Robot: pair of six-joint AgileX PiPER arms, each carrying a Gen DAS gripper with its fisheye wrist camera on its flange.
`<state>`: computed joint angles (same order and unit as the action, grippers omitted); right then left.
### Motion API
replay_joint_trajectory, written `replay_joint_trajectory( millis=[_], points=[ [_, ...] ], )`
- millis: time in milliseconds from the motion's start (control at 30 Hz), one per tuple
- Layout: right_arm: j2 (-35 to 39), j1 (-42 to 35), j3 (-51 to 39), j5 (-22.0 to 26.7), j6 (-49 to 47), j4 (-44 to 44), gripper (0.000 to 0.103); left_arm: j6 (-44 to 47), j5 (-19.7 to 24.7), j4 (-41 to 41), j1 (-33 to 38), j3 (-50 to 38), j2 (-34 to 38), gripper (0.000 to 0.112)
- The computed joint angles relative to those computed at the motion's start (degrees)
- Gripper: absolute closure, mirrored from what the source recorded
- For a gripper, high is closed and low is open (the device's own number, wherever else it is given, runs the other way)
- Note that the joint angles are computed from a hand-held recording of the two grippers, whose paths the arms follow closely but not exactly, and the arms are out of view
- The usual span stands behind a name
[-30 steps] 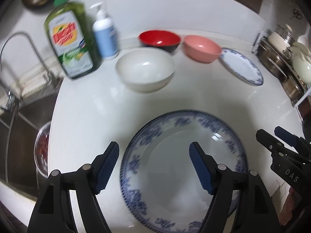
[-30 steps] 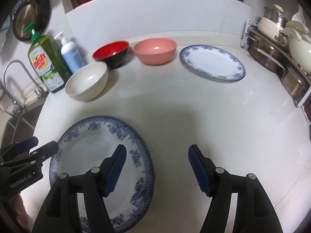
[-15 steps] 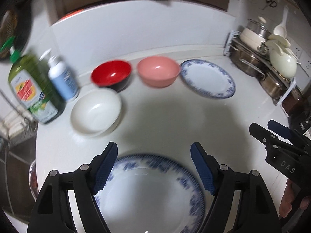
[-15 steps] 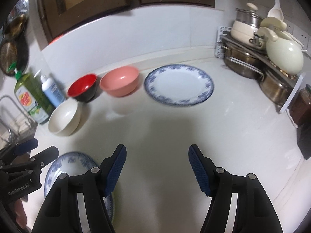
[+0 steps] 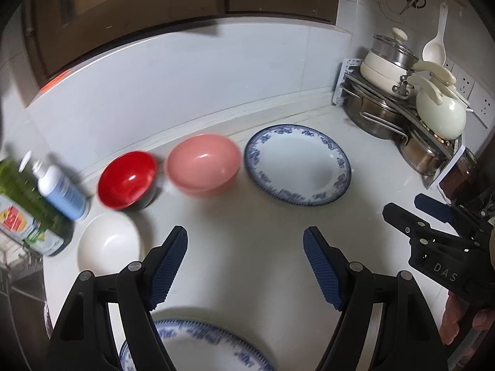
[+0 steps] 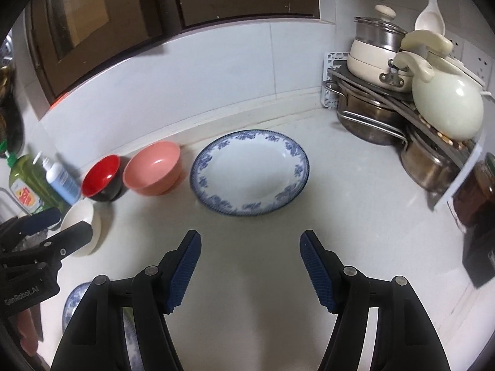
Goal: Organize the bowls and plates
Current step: 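Move both open grippers toward the smaller blue-rimmed floral plate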
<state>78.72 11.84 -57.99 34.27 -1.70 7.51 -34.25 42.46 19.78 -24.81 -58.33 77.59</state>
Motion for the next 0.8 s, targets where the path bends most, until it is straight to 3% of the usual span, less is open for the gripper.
replay_joint_trajectory(
  millis=[267, 433, 633, 800],
  points=[
    [10.3, -5.5, -12.5, 4.5, -11.4, 6.4, 0.036, 3.4, 1.9, -4.7, 1.8, -14.0, 12.6, 0.036],
    [17.0, -7.9, -20.0, 6.1, -17.7, 10.6, 0.036, 1.1, 1.7, -5.5, 2.4, -19.2, 18.4, 0.037],
    [25.7, -10.7, -28.4, 7.9, -25.4, 15.0, 0.036, -7.7, 4.8, -1.0, 0.7, -26.5, 26.6, 0.038],
    [34.0, -12.6, -37.7, 13.0, -28.5, 16.3, 0.036, -15.2, 7.9, 2.2, -0.7, -31.3, 31.9, 0.038]
  ],
)
